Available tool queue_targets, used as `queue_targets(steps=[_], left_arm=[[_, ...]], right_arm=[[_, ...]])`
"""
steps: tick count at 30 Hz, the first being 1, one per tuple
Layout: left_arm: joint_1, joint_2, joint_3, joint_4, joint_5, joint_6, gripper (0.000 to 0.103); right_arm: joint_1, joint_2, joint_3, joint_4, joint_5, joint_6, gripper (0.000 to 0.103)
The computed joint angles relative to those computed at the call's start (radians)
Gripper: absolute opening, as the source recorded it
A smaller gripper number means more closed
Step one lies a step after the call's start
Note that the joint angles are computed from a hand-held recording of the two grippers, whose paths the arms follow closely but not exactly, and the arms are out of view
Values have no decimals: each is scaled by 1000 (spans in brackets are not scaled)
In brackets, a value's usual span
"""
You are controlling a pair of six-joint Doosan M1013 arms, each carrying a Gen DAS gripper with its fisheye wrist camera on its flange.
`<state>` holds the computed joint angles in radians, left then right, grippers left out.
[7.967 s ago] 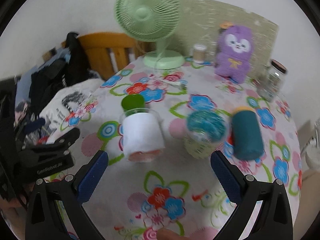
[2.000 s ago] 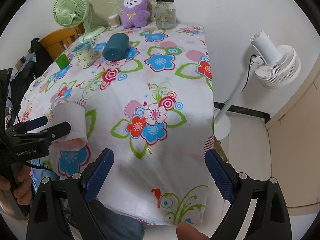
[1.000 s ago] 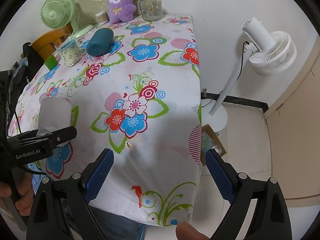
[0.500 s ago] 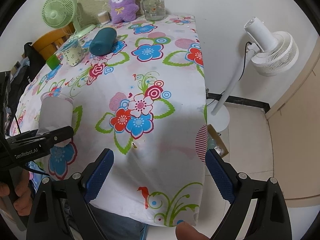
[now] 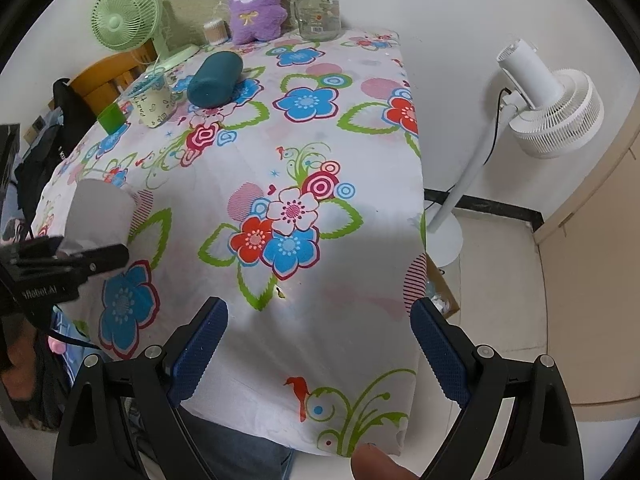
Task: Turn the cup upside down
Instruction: 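Rotate the left gripper to turn the cup opening downward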
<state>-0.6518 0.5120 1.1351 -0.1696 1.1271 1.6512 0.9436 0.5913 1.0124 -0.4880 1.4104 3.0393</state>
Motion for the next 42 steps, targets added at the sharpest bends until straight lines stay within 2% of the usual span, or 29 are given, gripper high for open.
queue_targets(steps=[5, 9, 23, 26, 27, 30, 35, 39, 42], left_arm=[[9, 30, -74, 27, 104, 80, 70], [1, 49, -122, 93, 172, 160, 70], [-31, 163, -384, 276, 525, 418, 70], [-32, 205, -464, 292, 626, 433, 70], [-31, 231, -509, 288, 688, 435, 70], [-32, 275, -590, 301, 796, 450, 70], [-49, 367, -746, 394, 1022, 544, 70], [-72, 391, -761, 501, 1073, 647, 70], [-79, 440, -820, 553, 1148, 694, 70]], right_arm=[[1, 2, -2, -12, -24, -5, 94], [0, 8, -6, -10, -46, -18, 94], [1, 26, -18, -4, -104, -63, 94], [1, 26, -11, -1, -122, -61, 94], [1, 26, -8, 0, -128, -59, 94], [2, 25, -1, 4, -140, -59, 94], [5, 30, -2, 7, -146, -72, 94], [12, 30, 0, -17, -171, -92, 94], [18, 33, 0, -33, -196, -112, 94]])
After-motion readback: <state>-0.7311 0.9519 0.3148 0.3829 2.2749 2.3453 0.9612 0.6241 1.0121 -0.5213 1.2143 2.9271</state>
